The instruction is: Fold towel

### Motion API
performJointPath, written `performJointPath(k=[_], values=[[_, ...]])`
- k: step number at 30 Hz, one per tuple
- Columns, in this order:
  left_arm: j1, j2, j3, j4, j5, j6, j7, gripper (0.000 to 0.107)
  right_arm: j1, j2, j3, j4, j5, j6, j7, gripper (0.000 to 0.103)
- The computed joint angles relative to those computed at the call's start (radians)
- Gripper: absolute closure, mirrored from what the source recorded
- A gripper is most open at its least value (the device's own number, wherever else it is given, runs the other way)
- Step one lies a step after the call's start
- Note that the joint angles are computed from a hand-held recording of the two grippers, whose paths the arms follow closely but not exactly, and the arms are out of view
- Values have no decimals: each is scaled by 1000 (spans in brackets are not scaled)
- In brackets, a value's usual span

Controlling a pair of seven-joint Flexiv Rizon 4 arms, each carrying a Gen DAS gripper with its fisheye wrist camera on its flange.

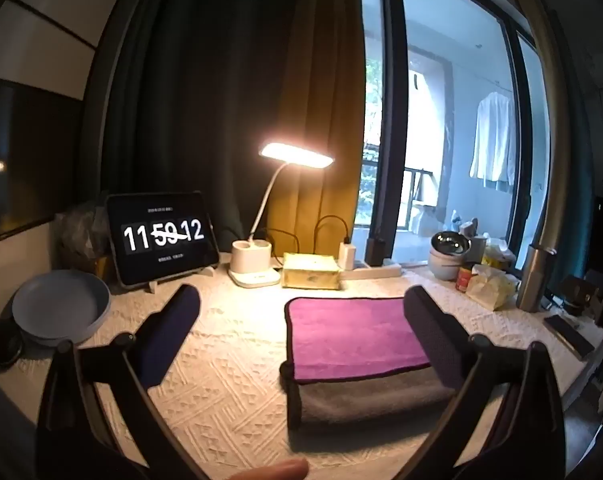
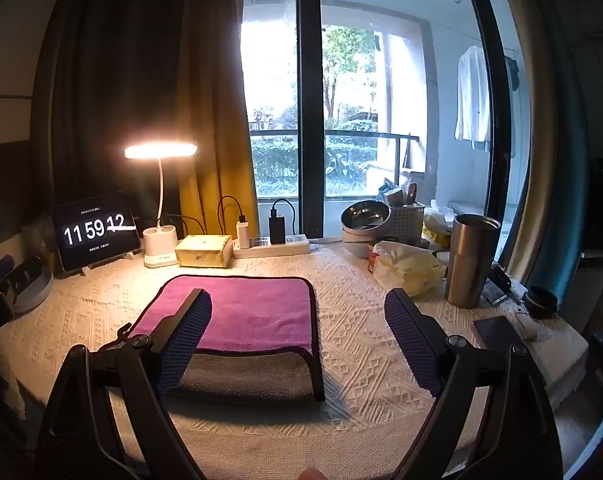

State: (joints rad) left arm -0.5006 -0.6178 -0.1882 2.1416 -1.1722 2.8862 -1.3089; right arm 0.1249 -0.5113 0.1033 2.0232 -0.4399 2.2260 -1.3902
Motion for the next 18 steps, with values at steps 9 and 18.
performJointPath(k=[9,18], values=[[-3,-11,-4,-20,-25,11,79,4,-8,-1,4,-2,-15,-2,22,12],[-11,-18,-13,-35,-38,30,99,4,-10,-2,6,-2,-19,-4,23,13]])
